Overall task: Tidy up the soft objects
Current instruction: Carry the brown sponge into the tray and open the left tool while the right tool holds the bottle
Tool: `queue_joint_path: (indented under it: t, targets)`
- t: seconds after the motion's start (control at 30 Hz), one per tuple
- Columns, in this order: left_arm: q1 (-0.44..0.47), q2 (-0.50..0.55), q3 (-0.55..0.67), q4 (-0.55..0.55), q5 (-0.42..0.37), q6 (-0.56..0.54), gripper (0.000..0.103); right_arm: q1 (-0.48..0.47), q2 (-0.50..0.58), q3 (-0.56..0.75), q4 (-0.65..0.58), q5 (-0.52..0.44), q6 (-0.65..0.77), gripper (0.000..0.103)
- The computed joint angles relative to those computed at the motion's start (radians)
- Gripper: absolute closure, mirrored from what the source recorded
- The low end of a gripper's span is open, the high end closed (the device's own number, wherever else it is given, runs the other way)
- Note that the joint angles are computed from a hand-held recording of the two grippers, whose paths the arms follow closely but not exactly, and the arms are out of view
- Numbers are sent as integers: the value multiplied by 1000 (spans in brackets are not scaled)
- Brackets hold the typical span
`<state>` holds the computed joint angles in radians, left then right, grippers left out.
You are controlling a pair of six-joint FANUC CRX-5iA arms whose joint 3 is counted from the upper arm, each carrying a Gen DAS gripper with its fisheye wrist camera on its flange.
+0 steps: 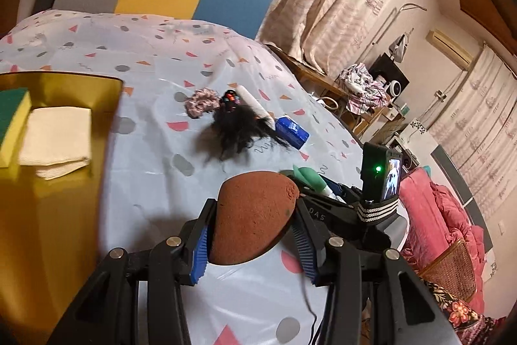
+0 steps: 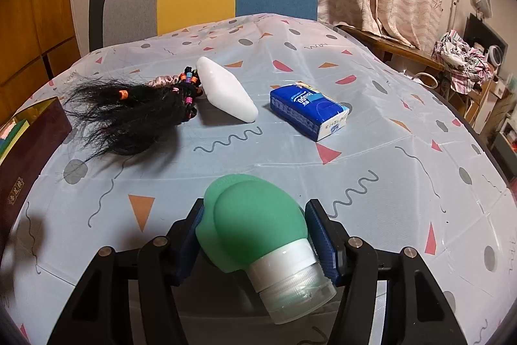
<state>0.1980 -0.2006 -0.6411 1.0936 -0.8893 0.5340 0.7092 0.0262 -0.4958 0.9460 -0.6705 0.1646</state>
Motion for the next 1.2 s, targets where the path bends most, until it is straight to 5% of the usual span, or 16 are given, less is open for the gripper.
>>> queue_joint_path:
  t: [0.4,0.63,0.83,1.2]
  targets:
    - [223,-33,29,-83,-64,75,57,6,5,4,1,-17,4,41]
    - [354,30,103,-238,-67,180,56,6,0,-8,28,-15,-21,43]
    - [403,79,141,-327,-64,242,56,9,-24,-53,151,-28,-135,46]
    - [450,85,144,-353,-32,256,46,46,-34,-38,117,-69,-146,46]
